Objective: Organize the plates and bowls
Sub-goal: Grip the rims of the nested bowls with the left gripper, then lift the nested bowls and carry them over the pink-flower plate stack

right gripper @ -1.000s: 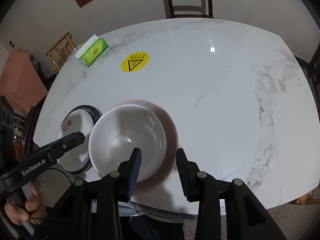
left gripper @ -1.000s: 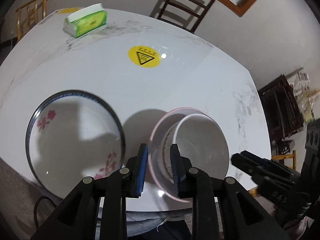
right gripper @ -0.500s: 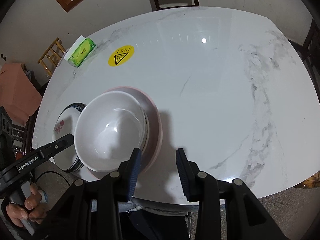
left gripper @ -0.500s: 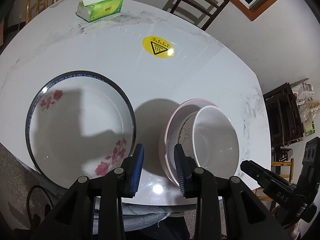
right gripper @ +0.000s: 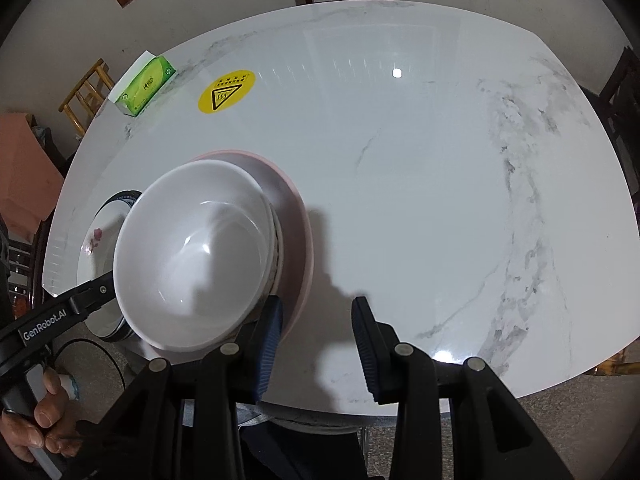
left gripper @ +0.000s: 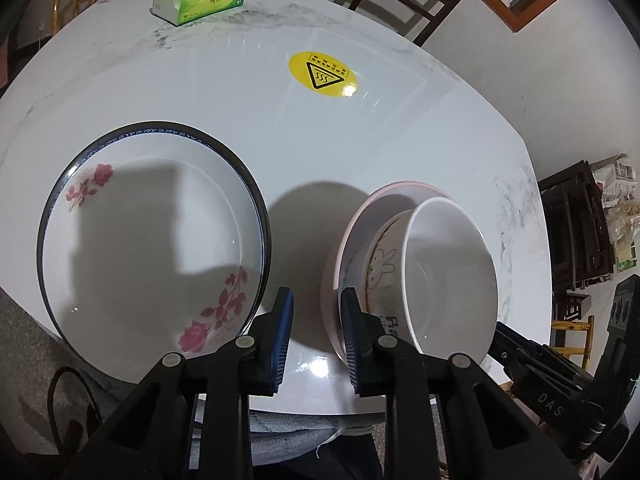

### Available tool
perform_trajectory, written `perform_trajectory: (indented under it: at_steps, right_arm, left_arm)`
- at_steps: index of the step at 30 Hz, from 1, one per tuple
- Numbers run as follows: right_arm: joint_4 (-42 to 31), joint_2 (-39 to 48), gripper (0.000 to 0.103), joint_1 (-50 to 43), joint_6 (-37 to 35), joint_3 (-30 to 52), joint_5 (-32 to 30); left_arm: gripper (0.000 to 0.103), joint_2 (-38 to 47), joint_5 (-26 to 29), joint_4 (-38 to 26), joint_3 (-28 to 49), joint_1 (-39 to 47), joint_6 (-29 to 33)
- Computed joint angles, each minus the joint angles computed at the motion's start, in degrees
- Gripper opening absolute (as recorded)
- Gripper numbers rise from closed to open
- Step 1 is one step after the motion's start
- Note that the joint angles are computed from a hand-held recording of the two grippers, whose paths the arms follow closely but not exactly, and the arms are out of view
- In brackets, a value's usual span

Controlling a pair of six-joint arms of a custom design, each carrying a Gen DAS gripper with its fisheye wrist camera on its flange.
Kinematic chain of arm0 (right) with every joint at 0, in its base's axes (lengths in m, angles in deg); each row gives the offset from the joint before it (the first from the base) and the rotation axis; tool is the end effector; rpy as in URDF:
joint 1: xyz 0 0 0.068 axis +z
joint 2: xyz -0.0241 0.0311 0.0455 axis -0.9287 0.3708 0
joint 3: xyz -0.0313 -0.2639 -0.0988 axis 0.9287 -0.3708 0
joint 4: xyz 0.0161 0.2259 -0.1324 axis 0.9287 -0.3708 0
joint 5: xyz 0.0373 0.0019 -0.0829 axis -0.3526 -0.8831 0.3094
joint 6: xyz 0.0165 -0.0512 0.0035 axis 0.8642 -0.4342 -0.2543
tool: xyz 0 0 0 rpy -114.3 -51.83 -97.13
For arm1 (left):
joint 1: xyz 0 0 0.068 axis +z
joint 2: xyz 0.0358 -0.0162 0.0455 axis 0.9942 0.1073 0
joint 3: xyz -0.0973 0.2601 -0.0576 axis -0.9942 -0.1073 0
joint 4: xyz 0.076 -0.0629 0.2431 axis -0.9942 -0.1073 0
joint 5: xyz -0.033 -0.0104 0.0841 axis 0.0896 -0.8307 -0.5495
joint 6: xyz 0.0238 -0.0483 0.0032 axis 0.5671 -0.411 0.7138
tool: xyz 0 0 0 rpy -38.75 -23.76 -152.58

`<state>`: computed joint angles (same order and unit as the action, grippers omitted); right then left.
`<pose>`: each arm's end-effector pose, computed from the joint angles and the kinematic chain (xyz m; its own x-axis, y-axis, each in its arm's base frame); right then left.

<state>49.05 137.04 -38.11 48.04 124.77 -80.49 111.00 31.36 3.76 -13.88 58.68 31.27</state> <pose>0.3081 0.1830 0.0819 -0.9128 -0.2844 -0.2930 -0.3413 0.9253 0.1653 0.2433 -0.1145 0.0894 -0.8129 -0.5290 -0.2436 -0.4324 0.8284 -0.3560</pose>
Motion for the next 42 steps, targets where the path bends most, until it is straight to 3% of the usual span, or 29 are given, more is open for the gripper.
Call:
perform_trajectory:
  at_steps: [9, 26, 42]
  right_arm:
    - [-0.3, 1.5, 0.036, -0.7, 0.0, 1.6, 0.7]
    - [-2.2, 6.0, 0.036, -1.6, -0.4, 6.7, 3.4]
    - [-0.8, 5.6, 0.036, -1.2, -0.7, 5.7, 5.1]
  left_arm:
    - [0.014, 5.3, 1.5, 0.6, 3.0, -1.1, 0.2]
    - [0.013, 8.0, 1.7, 1.4, 5.5, -1.1, 2.7]
    - [0.013, 7.6, -1.8, 1.0, 6.1, -3.1, 3.2]
